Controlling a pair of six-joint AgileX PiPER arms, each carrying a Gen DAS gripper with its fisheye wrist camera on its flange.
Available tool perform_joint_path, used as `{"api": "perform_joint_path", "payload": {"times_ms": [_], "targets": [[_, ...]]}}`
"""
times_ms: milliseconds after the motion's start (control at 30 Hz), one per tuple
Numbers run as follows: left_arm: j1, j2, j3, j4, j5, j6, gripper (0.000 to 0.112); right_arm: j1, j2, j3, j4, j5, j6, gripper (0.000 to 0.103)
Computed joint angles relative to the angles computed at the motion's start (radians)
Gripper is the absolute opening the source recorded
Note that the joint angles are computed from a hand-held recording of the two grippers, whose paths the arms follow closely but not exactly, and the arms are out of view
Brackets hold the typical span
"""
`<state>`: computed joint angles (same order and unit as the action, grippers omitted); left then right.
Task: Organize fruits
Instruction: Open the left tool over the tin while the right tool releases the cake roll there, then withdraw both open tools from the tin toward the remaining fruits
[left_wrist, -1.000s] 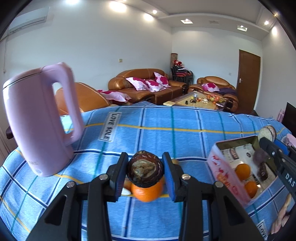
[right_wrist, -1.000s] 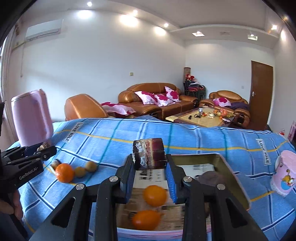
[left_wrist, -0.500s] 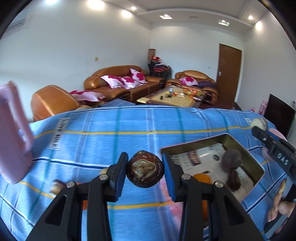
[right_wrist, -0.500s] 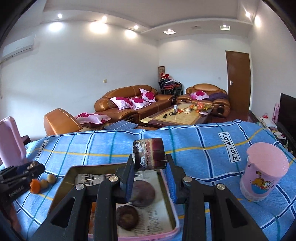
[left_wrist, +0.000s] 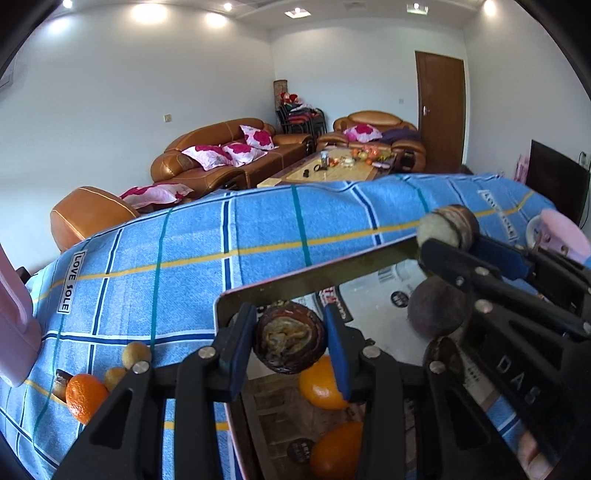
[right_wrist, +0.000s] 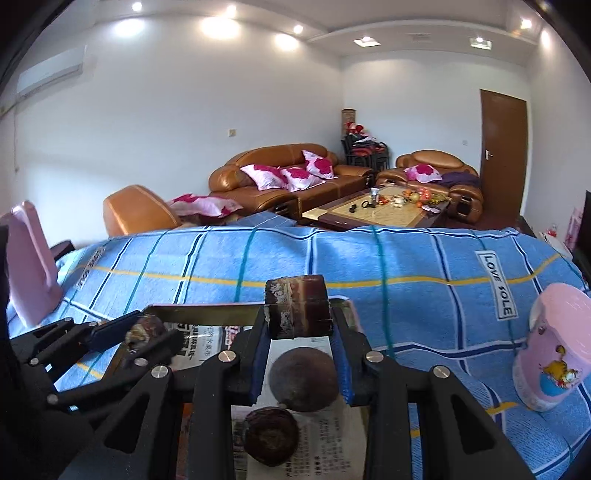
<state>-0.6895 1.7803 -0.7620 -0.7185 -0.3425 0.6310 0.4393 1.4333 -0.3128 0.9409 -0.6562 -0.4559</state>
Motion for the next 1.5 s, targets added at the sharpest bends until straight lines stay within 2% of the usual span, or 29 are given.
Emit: {"api": "perform_joint_path", "payload": {"times_ms": [133, 300, 367, 567, 667, 700, 767, 800, 833, 867, 933, 1067, 1200, 1267, 1500], "targets": [[0.024, 0.006, -0.015, 0.029, 0.05, -0.03, 0.039, -0.002, 0.037, -0.04, 0.014, 0.041, -0.038, 0.033], [0.042, 0.016, -0.034, 0.047, 0.101, -0.043, 0.04, -0.08, 0.033, -0.04, -0.147, 0.134, 0.076, 0.033], [0.037, 0.015, -0.04, -0.011, 0.105, 0.013, 0.04, -0.104, 0.03, -0.037, -0.234, 0.165, 0.145, 0.034], [0.038, 0.021, -0.046, -0.034, 0.116, 0.036, 0.04, -0.13, 0.022, -0.028, -0.354, 0.192, 0.248, 0.034], [0.027, 0.013, -0.033, -0.025, 0.093, 0.029, 0.041, -0.139, 0.021, -0.023, -0.415, 0.194, 0.308, 0.034], [0.026, 0.014, -0.031, -0.02, 0.089, 0.027, 0.043, -0.141, 0.017, -0.02, -0.426, 0.196, 0.319, 0.035], [0.019, 0.011, -0.025, -0.037, 0.073, 0.04, 0.058, -0.158, 0.013, -0.01, -0.498, 0.189, 0.391, 0.044], [0.016, 0.003, -0.011, -0.006, 0.054, 0.005, 0.063, -0.169, 0.004, -0.002, -0.532, 0.188, 0.421, 0.047], [0.014, -0.005, 0.001, 0.027, 0.039, -0.031, 0.073, -0.172, 0.004, 0.002, -0.551, 0.182, 0.442, 0.05], [0.014, -0.015, 0.016, 0.078, 0.022, -0.082, 0.082, -0.172, -0.001, 0.009, -0.558, 0.173, 0.454, 0.05], [0.002, -0.031, 0.041, 0.097, -0.016, -0.101, 0.092, -0.151, -0.007, 0.017, -0.503, 0.145, 0.417, 0.05], [-0.025, -0.053, 0.072, 0.063, -0.083, -0.075, 0.101, -0.074, -0.039, 0.056, -0.315, 0.027, 0.306, 0.05], [-0.022, -0.084, 0.103, 0.067, -0.138, -0.105, 0.103, 0.038, -0.039, 0.092, -0.097, -0.164, 0.206, 0.051], [-0.018, -0.094, 0.114, 0.056, -0.156, -0.105, 0.103, 0.075, -0.024, 0.103, -0.061, -0.232, 0.208, 0.064], [0.009, -0.106, 0.141, 0.087, -0.158, -0.148, 0.103, 0.145, -0.005, 0.107, 0.001, -0.311, 0.176, 0.066]]}}
